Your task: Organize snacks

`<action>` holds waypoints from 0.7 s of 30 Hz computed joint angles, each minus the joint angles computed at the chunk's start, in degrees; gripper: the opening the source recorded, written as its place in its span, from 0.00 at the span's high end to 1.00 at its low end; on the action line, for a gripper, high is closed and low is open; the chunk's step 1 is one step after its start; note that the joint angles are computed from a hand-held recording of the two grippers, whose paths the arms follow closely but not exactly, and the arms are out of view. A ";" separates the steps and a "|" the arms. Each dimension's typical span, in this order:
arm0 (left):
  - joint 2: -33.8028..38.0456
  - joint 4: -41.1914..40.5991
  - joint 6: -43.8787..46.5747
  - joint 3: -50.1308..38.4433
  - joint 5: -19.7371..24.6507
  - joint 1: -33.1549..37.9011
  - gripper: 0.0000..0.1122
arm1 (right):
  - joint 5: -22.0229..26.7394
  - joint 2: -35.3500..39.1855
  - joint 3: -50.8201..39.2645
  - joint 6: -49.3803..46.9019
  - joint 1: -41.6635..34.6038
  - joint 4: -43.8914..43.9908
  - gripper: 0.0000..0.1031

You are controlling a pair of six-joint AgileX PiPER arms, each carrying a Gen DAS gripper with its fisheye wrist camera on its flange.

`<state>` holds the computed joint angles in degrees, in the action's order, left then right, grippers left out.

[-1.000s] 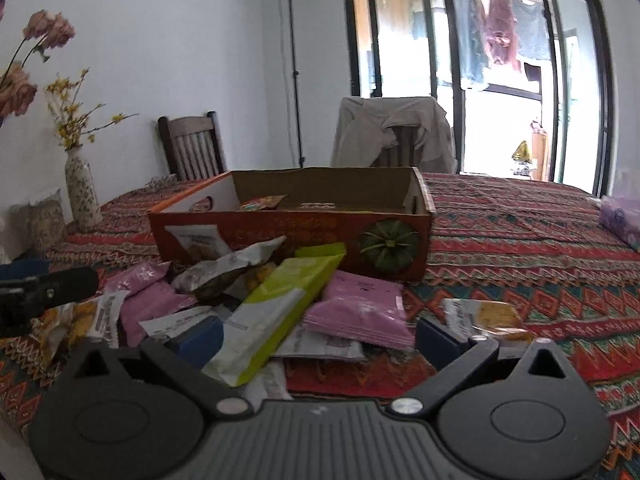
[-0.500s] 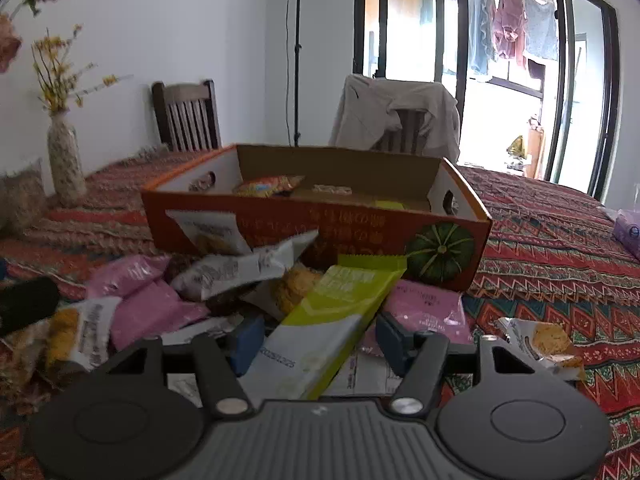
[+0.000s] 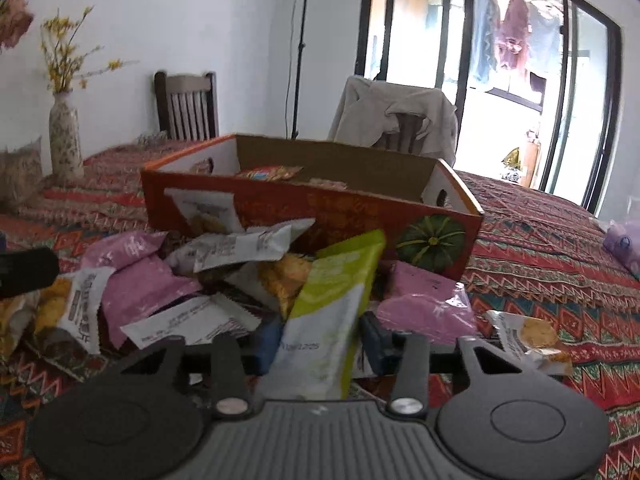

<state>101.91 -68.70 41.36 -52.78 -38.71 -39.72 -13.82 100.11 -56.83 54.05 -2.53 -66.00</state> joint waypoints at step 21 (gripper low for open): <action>-0.79 -7.90 9.36 -0.58 6.92 4.92 0.08 | -11.68 -2.36 5.00 -4.79 -8.07 6.13 0.63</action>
<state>101.12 -76.60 50.72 -53.36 -31.79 -34.80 -25.50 97.75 -51.83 49.25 -10.60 -59.86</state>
